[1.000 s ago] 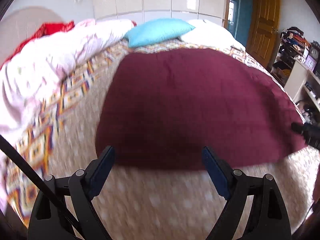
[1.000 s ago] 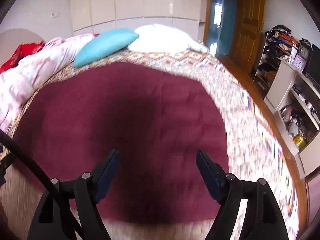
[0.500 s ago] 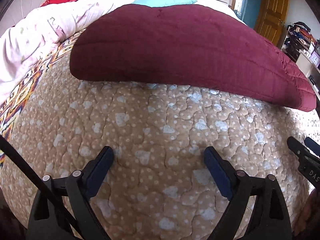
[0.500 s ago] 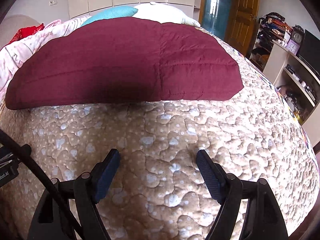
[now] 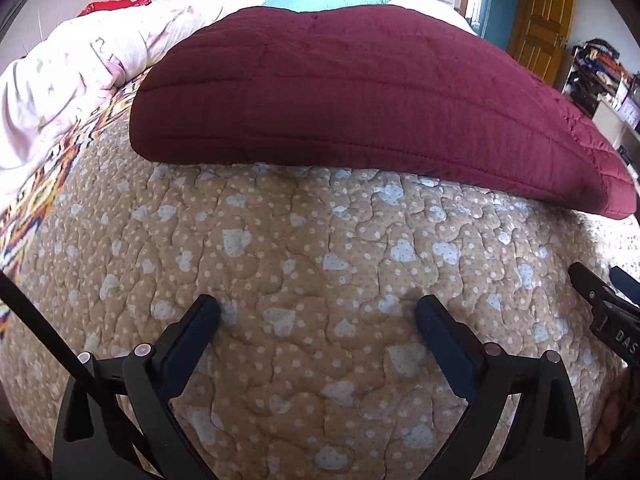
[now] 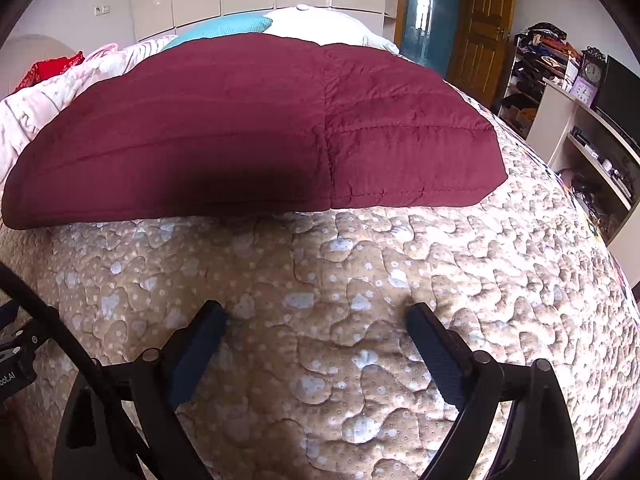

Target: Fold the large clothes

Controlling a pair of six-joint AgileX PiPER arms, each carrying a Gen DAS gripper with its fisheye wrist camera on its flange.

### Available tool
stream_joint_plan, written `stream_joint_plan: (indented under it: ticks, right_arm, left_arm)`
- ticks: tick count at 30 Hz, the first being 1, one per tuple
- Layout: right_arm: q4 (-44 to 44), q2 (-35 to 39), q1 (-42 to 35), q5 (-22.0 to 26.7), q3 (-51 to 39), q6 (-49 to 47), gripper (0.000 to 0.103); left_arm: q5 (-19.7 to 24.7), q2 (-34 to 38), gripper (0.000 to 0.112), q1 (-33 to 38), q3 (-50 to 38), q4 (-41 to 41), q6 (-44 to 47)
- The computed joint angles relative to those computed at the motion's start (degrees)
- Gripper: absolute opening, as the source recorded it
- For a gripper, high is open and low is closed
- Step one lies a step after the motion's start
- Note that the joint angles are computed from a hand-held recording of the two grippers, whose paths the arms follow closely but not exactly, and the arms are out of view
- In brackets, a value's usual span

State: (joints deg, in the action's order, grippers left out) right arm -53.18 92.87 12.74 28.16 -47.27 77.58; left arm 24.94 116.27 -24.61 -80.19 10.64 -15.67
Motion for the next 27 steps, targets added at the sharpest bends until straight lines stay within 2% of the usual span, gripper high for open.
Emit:
stream_joint_plan:
  ticks: [1,5,7,15,18,21,26,27]
  right_arm:
    - [-0.09,-0.02,-0.05,-0.10,0.07,0.09,0.096]
    - [-0.51,0.21,0.55,0.17,-0.02,0.99,0.096]
    - [-0.51,0.15,0.43,0.08,0.04,0.91,0.096]
    - [-1.09,-0.27,1.05,0.44,0.66,1.95,0.096]
    - [-0.80,0.42,2.65,3.11,-0.60,1.94,0.096]
    - [0.77,1.33,3.69,5.41,-2.69,0.04,0.096]
    - [5.90,4.70,3.34,5.00,-8.14,-7.26,0.096]
    - [6.17,5.45,3.55,5.49,-9.11,-7.77,0.096]
  left_arm:
    - [1.01,0.78,0.099,-0.07,-1.53,0.21,-0.24]
    - [7.64,6.18,0.100,1.55,-11.96,-7.38,5.60]
    - [8.56,7.54,0.101,1.49,-14.12,-7.45,5.85]
    - [5.18,6.17,0.102,1.12,-10.89,-6.12,4.14]
    - [4.04,5.40,0.102,1.14,-9.05,-6.22,4.24]
    - [2.96,4.68,0.102,0.97,-7.33,-5.97,3.80]
    - [3.03,4.54,0.103,0.99,-7.25,-5.04,3.38]
    - [1.85,4.20,0.103,0.85,-6.26,-4.06,2.43]
